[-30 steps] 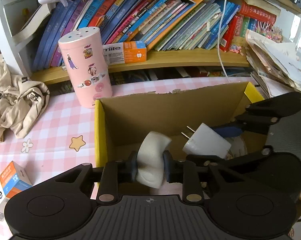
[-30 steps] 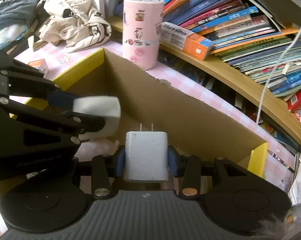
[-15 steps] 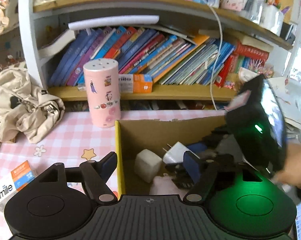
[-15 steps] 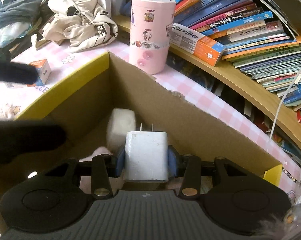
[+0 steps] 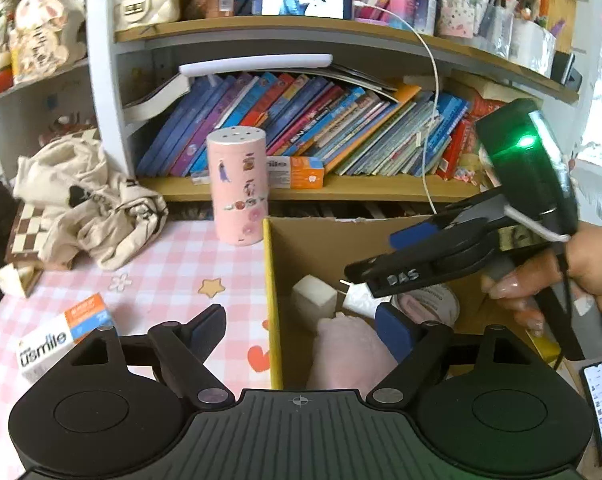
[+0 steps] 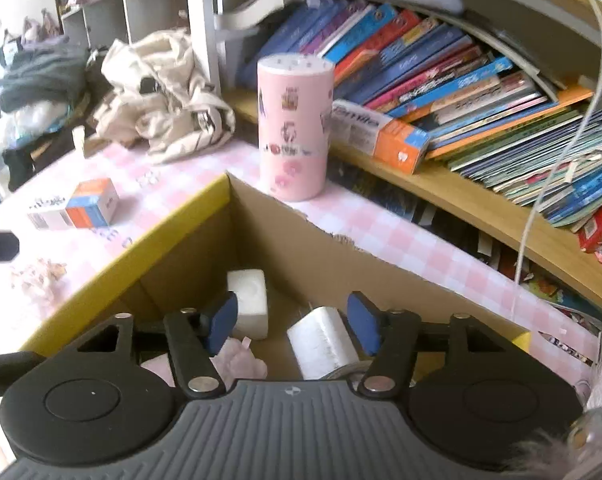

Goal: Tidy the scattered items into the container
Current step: 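Open both grippers and lift them out of the yellow box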

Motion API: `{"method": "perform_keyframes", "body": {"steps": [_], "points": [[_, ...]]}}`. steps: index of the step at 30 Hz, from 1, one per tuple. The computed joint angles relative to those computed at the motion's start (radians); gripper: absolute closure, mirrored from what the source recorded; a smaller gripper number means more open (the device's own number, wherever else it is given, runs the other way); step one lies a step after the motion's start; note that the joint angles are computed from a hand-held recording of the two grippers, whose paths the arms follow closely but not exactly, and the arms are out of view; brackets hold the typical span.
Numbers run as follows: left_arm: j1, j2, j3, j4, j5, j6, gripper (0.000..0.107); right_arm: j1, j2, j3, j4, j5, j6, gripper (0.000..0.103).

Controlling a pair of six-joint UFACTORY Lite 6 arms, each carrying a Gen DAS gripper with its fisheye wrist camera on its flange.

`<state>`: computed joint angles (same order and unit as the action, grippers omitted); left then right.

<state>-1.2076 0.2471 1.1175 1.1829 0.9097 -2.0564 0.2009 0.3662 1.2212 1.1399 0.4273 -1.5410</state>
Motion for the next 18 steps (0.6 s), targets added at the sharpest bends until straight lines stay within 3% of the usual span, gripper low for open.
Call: {"method": "perform_keyframes", "body": {"steps": [12,18], "points": [[-0.129,-0.122,-0.147,0.028,0.103,-0.155,0.022,-0.028,-0.376,-0.327,0.239,-0.034,-0.117,0.034],[-0.216,-0.220,-0.248,0.036,0.144,-0.238,0.022,-0.030,-0.657,-0.536,0.241,-0.091,-0.037,0.033]]}}
